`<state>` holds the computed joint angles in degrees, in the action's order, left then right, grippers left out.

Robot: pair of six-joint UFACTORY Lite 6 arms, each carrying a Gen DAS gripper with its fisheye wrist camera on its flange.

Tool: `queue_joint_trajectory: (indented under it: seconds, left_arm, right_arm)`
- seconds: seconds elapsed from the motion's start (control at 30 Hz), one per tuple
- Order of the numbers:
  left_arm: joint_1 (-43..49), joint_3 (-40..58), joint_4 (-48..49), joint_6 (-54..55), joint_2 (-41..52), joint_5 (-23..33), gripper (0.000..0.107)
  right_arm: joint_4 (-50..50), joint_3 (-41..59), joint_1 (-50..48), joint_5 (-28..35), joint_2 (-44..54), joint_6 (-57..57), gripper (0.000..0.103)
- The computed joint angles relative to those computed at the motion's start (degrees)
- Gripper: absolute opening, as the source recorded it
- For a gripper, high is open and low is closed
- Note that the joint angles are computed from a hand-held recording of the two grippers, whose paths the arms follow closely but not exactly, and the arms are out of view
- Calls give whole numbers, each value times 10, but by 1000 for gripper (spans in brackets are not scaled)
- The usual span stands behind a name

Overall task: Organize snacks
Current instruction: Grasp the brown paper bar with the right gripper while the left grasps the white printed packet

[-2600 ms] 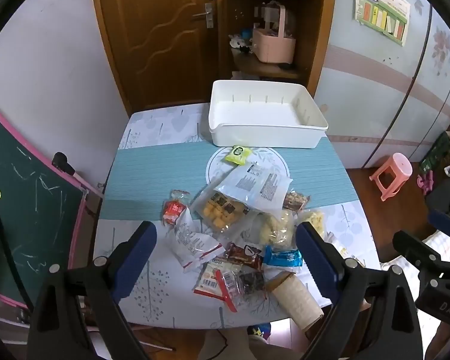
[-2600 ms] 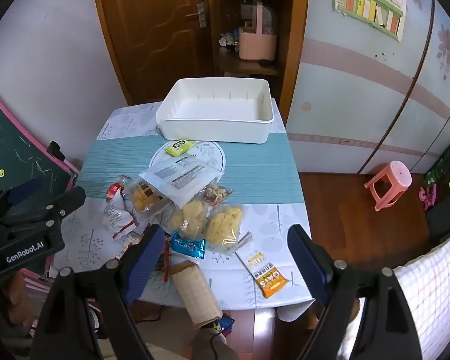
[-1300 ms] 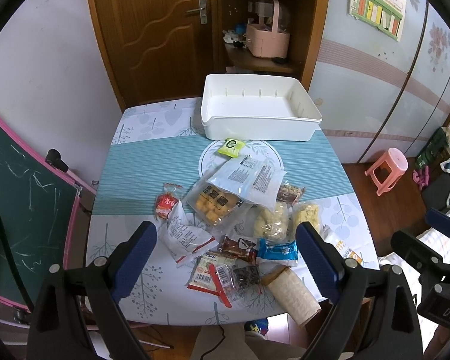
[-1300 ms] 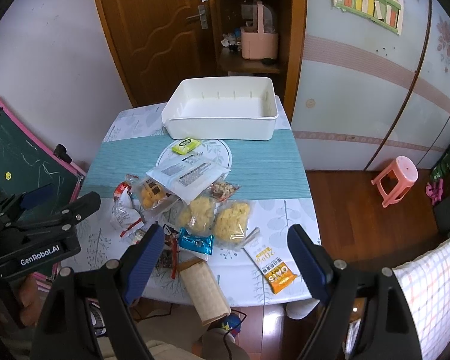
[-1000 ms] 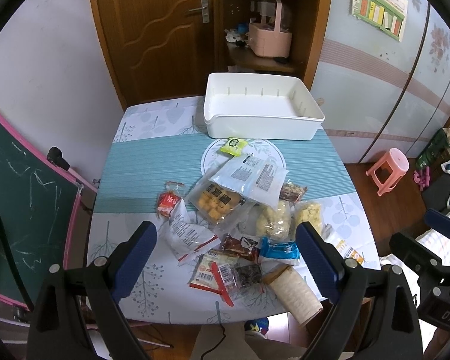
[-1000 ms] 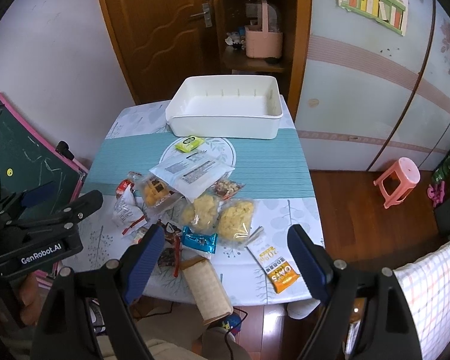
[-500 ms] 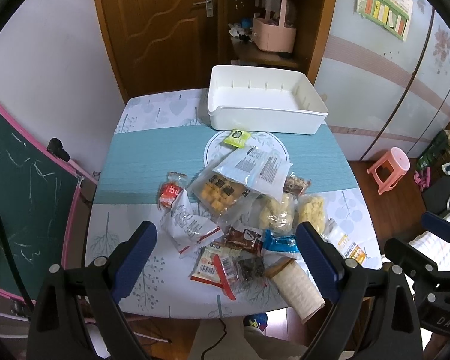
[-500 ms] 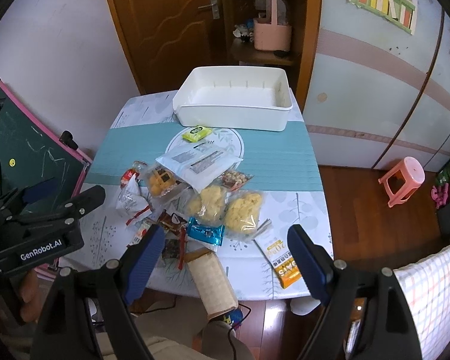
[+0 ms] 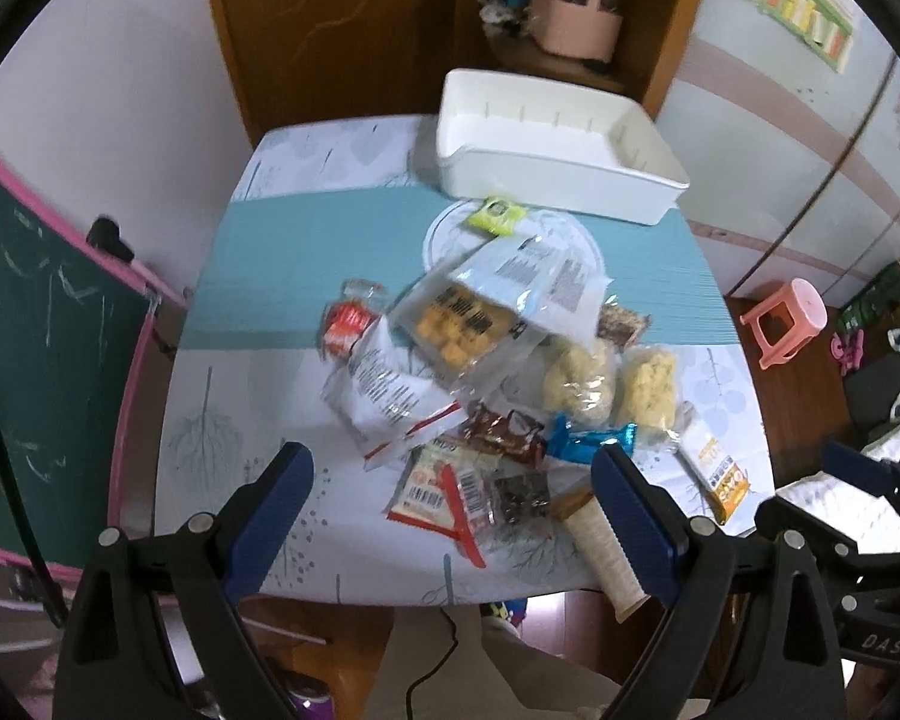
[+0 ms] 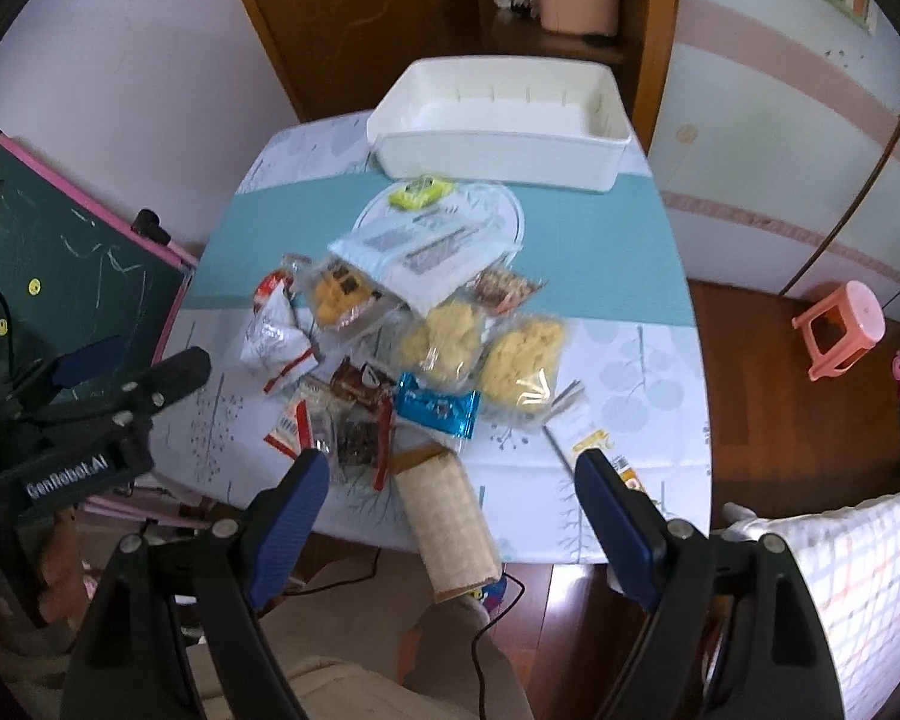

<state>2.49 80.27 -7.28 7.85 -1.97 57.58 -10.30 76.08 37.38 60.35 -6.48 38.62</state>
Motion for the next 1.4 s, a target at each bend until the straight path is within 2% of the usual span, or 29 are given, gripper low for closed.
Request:
queue_joint_trajectory:
  seconds: [0.13,0.3,0.57,0.83,0.9,1.17,1.4]
  left_arm:
    - [51,-17,-36,39,20,-6,93]
    - [77,-82,-22,81,25,-55,93]
    - [121,-110,-41,115,98,-88,93]
    - [123,-11,-75,88,221,-83,93]
    - [118,26,-80,75,256,-76,93]
    - [102,177,-91,16,384,-37,93]
    - [71,268,-42,-51,462,-16,93]
  right_arm:
    - [2,-23,0,-12,8,-15,85]
    - [7,-67,-5,-34,23,-40,85]
    - [65,-158,-22,-103,53,-104,85]
    - [98,-200,-32,-157,121,-148,80]
    - [95,-198,-26,-160,140,-147,77]
    - [92,-170,5,-176,191,-161,77]
    - [56,-146,38,-187,245,-131,75]
